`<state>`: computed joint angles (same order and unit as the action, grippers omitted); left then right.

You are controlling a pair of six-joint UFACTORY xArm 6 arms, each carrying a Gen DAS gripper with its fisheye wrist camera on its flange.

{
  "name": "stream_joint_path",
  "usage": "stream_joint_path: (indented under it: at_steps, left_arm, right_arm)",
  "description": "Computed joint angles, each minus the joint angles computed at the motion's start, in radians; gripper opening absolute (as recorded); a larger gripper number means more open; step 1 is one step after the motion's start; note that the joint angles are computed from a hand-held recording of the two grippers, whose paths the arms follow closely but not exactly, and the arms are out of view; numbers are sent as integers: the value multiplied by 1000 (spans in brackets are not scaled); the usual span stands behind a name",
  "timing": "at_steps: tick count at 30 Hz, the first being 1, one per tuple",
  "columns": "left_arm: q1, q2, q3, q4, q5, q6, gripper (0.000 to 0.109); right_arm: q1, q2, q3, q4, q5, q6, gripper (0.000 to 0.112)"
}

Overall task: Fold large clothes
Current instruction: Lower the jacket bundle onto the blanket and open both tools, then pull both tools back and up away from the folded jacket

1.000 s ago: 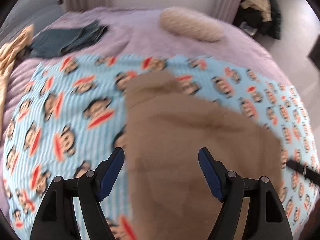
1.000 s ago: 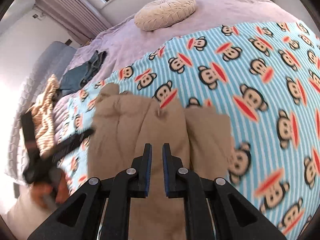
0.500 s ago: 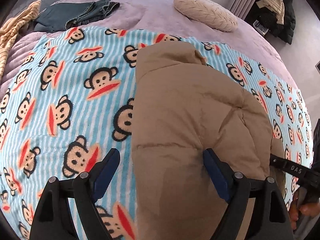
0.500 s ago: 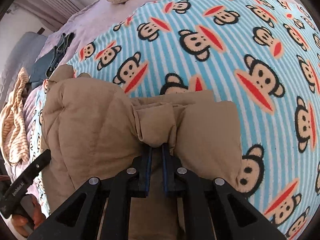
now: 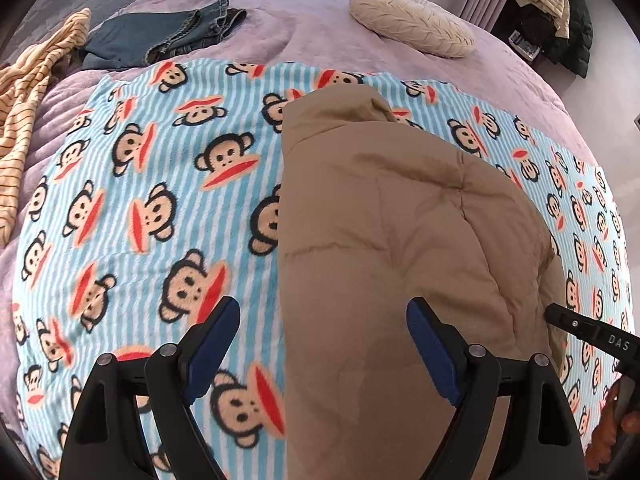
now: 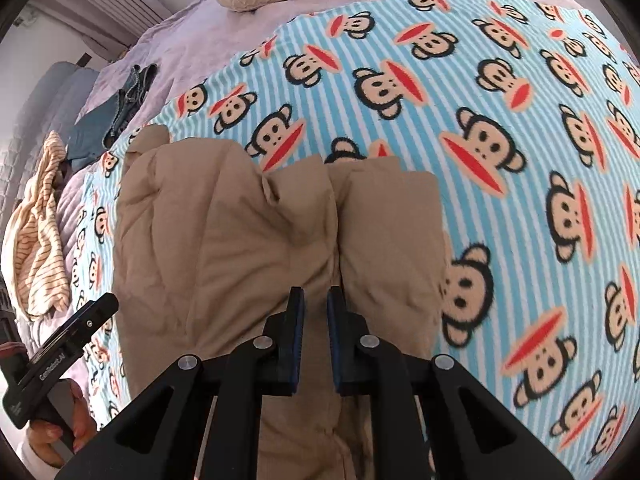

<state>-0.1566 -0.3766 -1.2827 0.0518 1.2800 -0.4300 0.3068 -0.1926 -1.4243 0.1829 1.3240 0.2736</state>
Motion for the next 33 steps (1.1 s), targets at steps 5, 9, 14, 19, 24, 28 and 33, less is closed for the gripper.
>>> stream_joint_path:
  at_steps: [5, 9, 14, 19, 24, 28, 33]
  left_arm:
    - [-16, -32, -3, 18, 47, -8, 86]
    - [-29, -66, 3, 15, 87, -12, 86]
    - [-50, -116, 9, 20, 141, -21, 86]
    - [-64, -153, 9, 33, 191, -42, 86]
    - [-86, -177, -2, 54, 231, -72, 86]
    - [-100, -184, -20, 61, 252, -87, 86]
    - [-111, -194, -36, 67, 266, -94, 86]
  right_arm:
    - [3, -62, 30, 5, 35, 12, 13]
    - [5, -117, 59, 9, 64, 32, 13]
    - [6, -184, 97, 21, 96, 56, 13]
    - [13, -224, 108, 16, 124, 73, 13]
    - [33, -247, 101, 3, 145, 83, 13]
    - [48, -259, 95, 0, 152, 89, 13]
    - [70, -269, 87, -5, 162, 102, 13]
